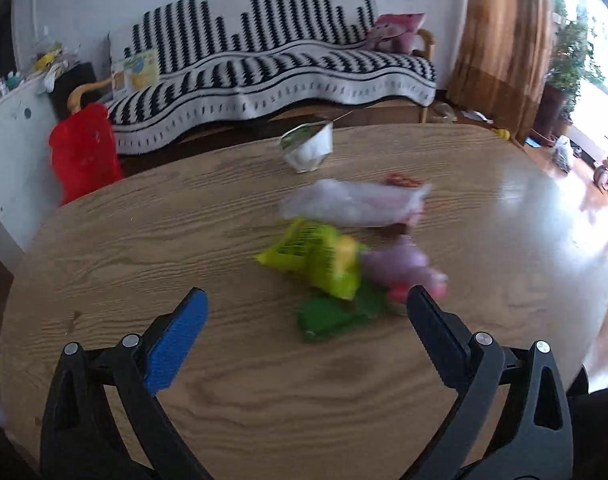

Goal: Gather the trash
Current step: 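Bring both tools back over the table, then grasp the purple-pink squishy toy with the right tool while the left grasps the yellow-green snack bag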

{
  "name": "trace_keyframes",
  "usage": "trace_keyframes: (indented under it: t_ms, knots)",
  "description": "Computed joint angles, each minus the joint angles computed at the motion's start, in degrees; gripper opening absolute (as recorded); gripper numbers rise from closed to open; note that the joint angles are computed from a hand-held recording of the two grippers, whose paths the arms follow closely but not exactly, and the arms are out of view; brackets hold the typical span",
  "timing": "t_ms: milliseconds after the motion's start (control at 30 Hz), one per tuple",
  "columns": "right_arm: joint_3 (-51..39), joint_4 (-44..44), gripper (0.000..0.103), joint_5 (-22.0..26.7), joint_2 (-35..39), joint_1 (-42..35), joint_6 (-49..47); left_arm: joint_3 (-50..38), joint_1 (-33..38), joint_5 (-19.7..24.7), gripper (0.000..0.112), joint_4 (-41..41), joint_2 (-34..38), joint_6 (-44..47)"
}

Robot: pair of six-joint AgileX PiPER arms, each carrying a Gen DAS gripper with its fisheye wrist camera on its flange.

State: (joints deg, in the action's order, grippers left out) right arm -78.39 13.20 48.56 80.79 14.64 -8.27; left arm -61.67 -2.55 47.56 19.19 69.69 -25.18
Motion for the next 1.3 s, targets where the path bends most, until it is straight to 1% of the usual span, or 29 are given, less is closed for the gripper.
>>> trace_keyframes:
  t_ms: [33, 133, 233, 300, 333, 367, 433, 467, 567, 633, 733, 767, 800, 833, 867, 900, 933, 1033, 1067, 1133, 1267, 1300]
  knots:
    - [-3.03, -0.92, 0.096, 0.59, 2.85, 3.9, 1.86, -0.13, 1.97, -1.29, 0.097, -2.07, 1.16, 2.15]
    - [-9.26, -3.52, 0.096, 1.94, 9.18, 11.47, 4.93, -0.47, 6.25, -4.81, 0.097, -7.9, 5.45, 7.94]
    - [-15.81, -4.72, 0.096, 5.46, 16.18, 18.25, 5.85, -2.04, 7.5, -6.0, 0.097, -10.37, 9.07, 10.48]
    - [-20.4, -5.64, 0.096, 7.88, 20.92, 22.09, 5.78, -2.08, 8.63, -6.97, 0.097, -12.15, 10.12, 12.73]
    - [-20.8, -6.15, 0.096, 7.84, 21.93, 23.33, 5.89, -2.76, 8.92, -7.49, 0.097, -12.92, 11.52, 13.6]
    - [-23.48, -7.31, 0.096, 8.2, 24.54, 25.18, 6.86, -3.54, 9.15, -7.55, 0.097, -13.29, 12.66, 14.23]
    - [-26.49, -7.95, 0.096, 7.57, 27.72, 26.73, 8.13, -4.57, 9.47, -7.56, 0.097, -13.66, 14.55, 15.8]
    - [-27.16, -7.83, 0.096, 6.32, 29.2, 27.27, 8.37, -4.99, 9.88, -7.4, 0.097, -14.48, 15.17, 17.63]
    - [-32.26, -8.52, 0.096, 7.64, 34.33, 28.78, 8.91, -5.88, 11.37, -7.17, 0.097, -16.17, 16.83, 20.83]
    - [-34.16, -8.4, 0.096, 7.59, 36.14, 29.17, 9.0, -6.74, 13.71, -6.62, 0.097, -21.64, 17.83, 25.33]
    - [-37.5, -8.16, 0.096, 8.42, 38.7, 29.19, 9.63, -6.06, 15.17, -7.73, 0.095, -25.77, 17.63, 29.56]
    - [-39.83, -7.91, 0.096, 9.46, 40.27, 29.31, 9.75, -5.79, 15.28, -8.4, 0.093, -26.02, 17.54, 30.08]
    - [-41.34, -7.21, 0.096, 10.15, 41.32, 29.23, 9.48, -5.74, 15.62, -8.65, 0.08, -27.48, 17.62, 31.8]
    - [-42.63, -6.74, 0.094, 10.7, 42.23, 29.31, 9.38, -5.73, 16.52, -8.57, 0.06, -31.24, 17.76, 35.57]
    - [-44.5, -7.19, 0.083, 11.64, 43.47, 29.67, 9.81, -5.57, 17.18, -8.59, 0.06, -33.99, 17.84, 37.8]
    - [-45.74, -7.43, 0.073, 12.6, 44.34, 29.86, 9.8, -5.35, 17.3, -8.86, 0.057, -34.46, 17.82, 38.08]
    - [-46.42, -5.37, 0.059, 13.01, 44.83, 29.53, 8.76, -5.02, 17.72, -8.78, 0.054, -36.47, 17.76, 40.27]
    - [-47.77, -5.11, 0.054, 13.78, 45.48, 29.78, 9.22, -4.04, 18.04, -9.18, 0.047, -38.65, 16.64, 42.57]
    - [-47.43, -5.25, 0.053, 13.56, 45.24, 29.9, 9.2, -3.7, 18.22, -9.31, 0.046, -38.99, 16.07, 42.7]
    - [-45.8, -5.65, 0.053, 12.47, 44.2, 29.89, 9.75, -3.32, 18.54, -9.51, 0.045, -38.85, 15.02, 42.5]
    - [-42.31, -8.71, 0.053, 8.46, 41.21, 30.04, 11.98, -2.64, 19.66, -9.98, 0.044, -38.87, 12.82, 41.55]
    - [-42.02, -8.59, 0.053, 8.27, 40.94, 29.84, 12.1, -2.37, 19.93, -10.03, 0.044, -39.02, 12.43, 41.71]
